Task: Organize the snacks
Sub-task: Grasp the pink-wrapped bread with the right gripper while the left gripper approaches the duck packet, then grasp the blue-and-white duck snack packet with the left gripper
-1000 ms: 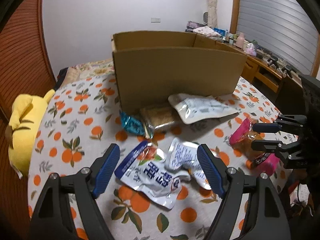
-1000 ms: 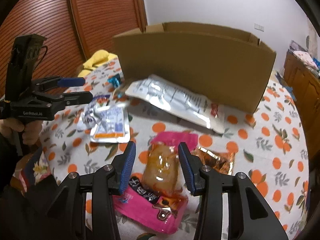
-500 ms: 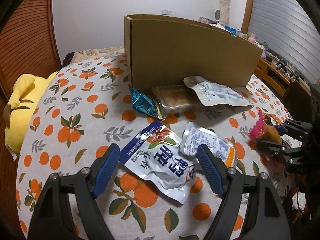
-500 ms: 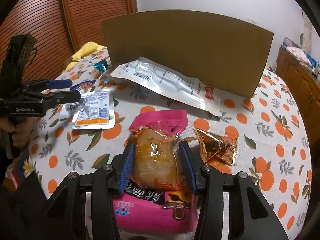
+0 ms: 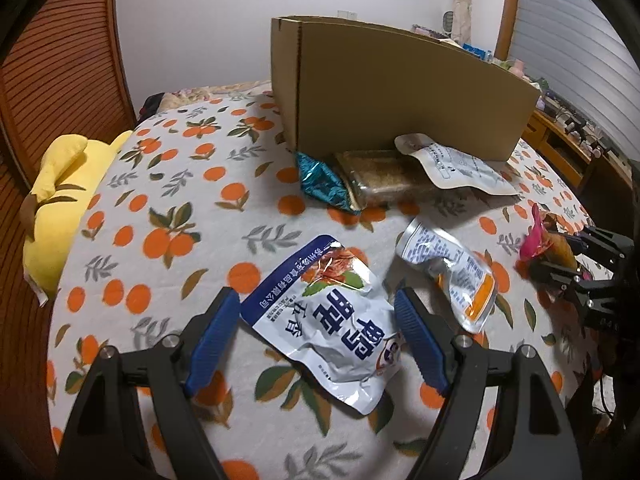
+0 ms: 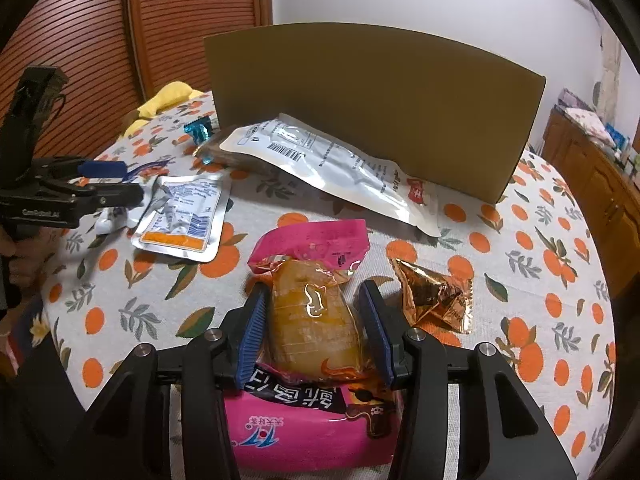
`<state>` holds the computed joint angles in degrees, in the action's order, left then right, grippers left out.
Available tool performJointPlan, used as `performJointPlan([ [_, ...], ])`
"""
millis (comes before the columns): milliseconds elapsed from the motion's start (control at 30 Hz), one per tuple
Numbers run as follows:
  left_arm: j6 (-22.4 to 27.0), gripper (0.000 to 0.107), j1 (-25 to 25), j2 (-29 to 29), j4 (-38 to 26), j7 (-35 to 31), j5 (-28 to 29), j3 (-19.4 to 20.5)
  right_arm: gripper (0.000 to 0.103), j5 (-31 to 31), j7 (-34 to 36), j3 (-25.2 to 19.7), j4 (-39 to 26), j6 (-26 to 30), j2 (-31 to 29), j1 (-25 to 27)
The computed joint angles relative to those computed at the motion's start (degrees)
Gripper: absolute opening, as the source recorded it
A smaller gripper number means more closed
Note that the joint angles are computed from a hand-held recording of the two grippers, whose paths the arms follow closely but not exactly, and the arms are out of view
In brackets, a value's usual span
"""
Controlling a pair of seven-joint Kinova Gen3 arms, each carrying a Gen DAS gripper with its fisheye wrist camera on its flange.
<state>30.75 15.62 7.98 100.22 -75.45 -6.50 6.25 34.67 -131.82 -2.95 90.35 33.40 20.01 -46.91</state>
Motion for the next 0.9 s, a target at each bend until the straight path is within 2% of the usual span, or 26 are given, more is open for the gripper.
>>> performJointPlan([
  [167, 0.28, 0.080, -0.29, -2.34, 1.69, 1.34, 0.09, -0.16, 0.048, 0.05, -0.20, 0.04, 0.00, -0.01, 0.01, 0.00],
  [267, 0.75, 0.080, -1.64, -3.08, 2.40, -0.46, 3.45, 0.38, 0.048, -0.07, -0.11, -0.05, 0.05, -0.07, -0.02, 0.11],
  [467, 2.72, 0.080, -2.21, -0.28, -0.05, -3.37, 7.81, 1.21, 0.048, -0.03, -0.15, -0.06, 0.08, -0.07, -0.05, 0.09],
  [667, 4.27, 0.080, 0.87, 2.57, -3.80, 0.60, 3.03, 0.20, 0.048, 0.26, -0.42, 0.05, 0.09, 0.08, -0.04, -0.11],
  [900, 5.39, 0.078, 5.76, 3.43, -4.19, 6.58, -6.70, -1.54, 0.048, 0.64, -0.65, 0.01, 0.08, 0.25, -0.07, -0.14],
])
